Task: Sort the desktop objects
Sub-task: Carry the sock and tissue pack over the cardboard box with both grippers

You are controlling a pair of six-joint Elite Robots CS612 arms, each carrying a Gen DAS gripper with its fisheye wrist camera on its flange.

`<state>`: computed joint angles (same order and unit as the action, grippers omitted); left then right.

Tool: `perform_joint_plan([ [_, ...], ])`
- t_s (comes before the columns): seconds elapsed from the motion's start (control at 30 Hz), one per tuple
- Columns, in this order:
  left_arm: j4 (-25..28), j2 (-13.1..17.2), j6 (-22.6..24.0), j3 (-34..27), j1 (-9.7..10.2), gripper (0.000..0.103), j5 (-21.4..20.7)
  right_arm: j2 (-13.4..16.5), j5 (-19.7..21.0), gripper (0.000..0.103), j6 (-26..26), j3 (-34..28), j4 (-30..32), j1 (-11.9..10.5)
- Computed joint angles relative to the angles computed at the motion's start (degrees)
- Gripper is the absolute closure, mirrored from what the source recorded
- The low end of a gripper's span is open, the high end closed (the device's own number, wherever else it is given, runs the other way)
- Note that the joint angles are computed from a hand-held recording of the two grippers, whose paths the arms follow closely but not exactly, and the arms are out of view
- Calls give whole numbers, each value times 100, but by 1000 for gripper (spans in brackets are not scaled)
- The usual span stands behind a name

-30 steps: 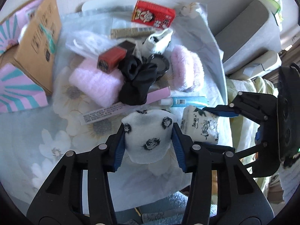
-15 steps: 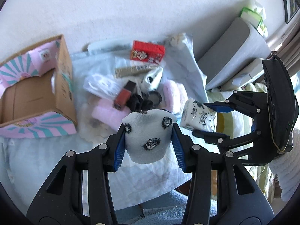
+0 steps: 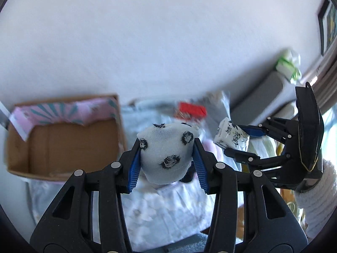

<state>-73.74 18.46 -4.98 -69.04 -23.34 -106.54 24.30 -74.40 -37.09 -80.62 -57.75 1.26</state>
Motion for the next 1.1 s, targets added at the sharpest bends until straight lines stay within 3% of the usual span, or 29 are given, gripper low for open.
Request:
perform_joint_plan([
  [0.37, -459, -337, -8, 575, 449, 61, 517, -604, 231, 57, 184, 1156, -874, 448],
  [0.57, -507, -337, 4, 821, 676, 61, 916, -870, 273, 57, 62, 1824, -1069, 779],
  [0.8, -57, -380, -13, 1254, 848, 61, 1158, -1095, 141, 57, 99, 2532, -1170, 1060],
  [0.93, 144, -361, 37, 1403, 892, 61, 1229, -1176, -273, 57, -40, 2880, -1000, 1225],
  [1.1, 206, -356, 122, 1506, 908, 61, 1178, -1216, -415, 57, 11, 3146, -866, 1292],
])
